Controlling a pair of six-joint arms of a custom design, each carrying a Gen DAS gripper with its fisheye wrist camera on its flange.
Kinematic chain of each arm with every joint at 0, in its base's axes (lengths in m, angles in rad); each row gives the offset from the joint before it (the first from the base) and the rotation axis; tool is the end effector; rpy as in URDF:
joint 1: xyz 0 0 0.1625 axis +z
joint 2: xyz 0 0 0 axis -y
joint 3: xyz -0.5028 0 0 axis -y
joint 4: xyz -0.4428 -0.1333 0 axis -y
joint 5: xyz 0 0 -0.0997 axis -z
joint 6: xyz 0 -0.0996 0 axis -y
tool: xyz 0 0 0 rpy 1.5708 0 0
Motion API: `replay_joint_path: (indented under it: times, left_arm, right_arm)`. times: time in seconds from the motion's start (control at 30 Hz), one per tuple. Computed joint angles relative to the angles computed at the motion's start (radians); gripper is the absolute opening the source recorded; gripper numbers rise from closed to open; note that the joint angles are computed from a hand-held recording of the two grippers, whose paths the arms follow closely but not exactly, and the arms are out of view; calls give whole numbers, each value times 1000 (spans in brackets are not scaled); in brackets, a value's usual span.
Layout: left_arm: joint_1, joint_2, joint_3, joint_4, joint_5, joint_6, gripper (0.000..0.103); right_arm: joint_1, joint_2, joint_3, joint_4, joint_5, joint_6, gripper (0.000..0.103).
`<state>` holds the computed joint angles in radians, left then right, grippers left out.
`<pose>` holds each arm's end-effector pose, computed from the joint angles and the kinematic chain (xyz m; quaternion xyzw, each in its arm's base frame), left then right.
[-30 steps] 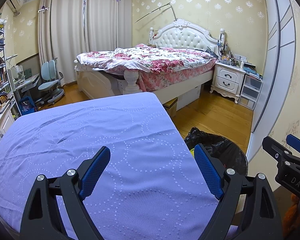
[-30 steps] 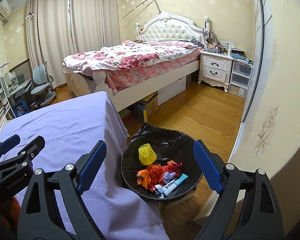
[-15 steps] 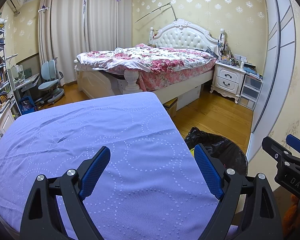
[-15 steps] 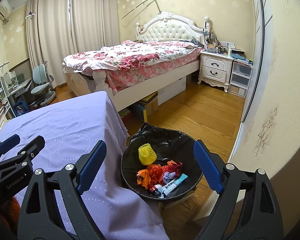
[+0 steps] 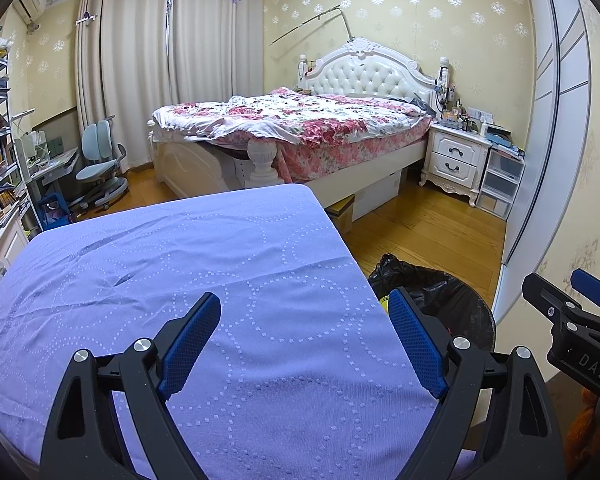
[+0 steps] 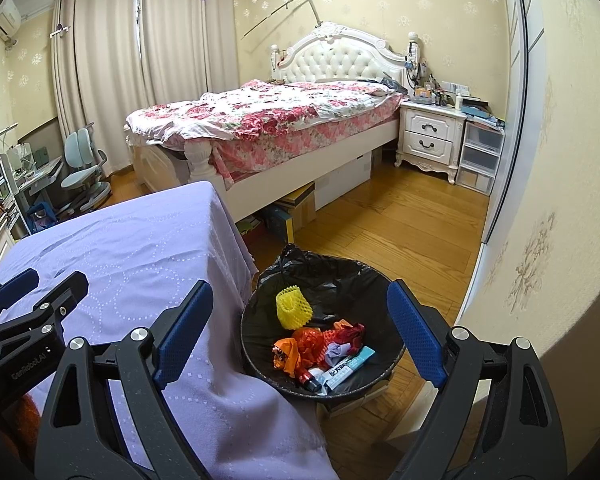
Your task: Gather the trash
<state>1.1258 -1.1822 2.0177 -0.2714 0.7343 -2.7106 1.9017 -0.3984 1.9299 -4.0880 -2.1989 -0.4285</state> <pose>-0.0241 -0.5321 0.1795 0.1621 0.8080 -0.4433 0.3527 0.2667 -0.5461 -0.0463 0.1748 -0.8324 0.4362 0.2938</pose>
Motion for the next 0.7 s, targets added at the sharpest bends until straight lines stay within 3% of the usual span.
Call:
replay_joint_path:
  times: [0.7]
  left_arm:
    - [-7, -5, 5, -16, -8, 9, 85]
  right_arm:
    - [1, 4, 1, 3, 2, -6, 87]
